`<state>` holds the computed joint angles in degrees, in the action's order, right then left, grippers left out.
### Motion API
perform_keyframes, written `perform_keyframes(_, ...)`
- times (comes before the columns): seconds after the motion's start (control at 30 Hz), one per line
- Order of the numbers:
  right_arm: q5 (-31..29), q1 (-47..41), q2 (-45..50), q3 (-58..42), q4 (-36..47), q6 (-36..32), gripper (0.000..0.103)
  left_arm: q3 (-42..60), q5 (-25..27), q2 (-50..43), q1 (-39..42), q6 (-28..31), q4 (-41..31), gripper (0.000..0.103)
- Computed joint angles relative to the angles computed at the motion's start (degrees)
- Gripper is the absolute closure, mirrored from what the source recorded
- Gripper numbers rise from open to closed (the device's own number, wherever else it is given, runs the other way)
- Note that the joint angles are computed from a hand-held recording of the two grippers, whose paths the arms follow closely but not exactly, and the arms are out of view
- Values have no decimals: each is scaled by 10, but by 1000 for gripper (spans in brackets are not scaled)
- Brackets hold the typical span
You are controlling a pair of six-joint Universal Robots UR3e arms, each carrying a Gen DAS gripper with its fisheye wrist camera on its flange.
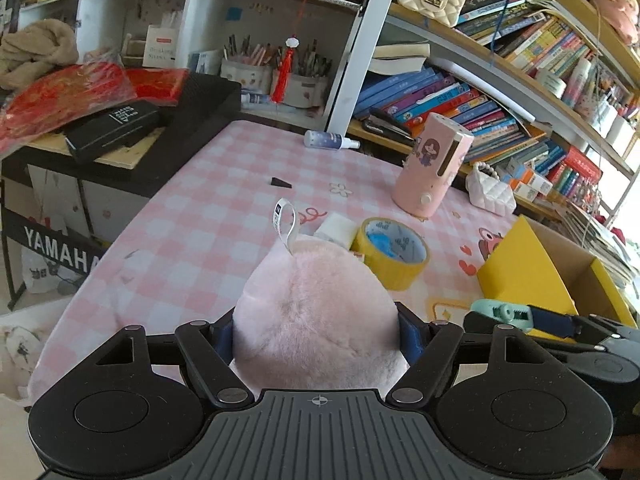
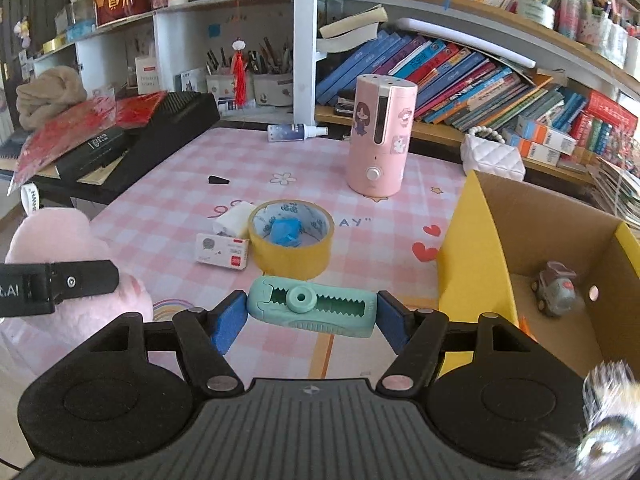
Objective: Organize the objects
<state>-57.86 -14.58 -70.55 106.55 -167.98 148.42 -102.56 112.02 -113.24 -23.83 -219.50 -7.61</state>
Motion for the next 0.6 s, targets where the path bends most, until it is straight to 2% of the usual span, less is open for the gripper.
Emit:
perform_keyframes(0.37, 14, -39, -162, 198, -17, -27, 36, -133, 24, 96, -50, -32, 24, 28)
perform_keyframes(0.6, 34, -77, -271, 294, 12, -54, 36, -178, 41, 135, -83, -47, 26, 28)
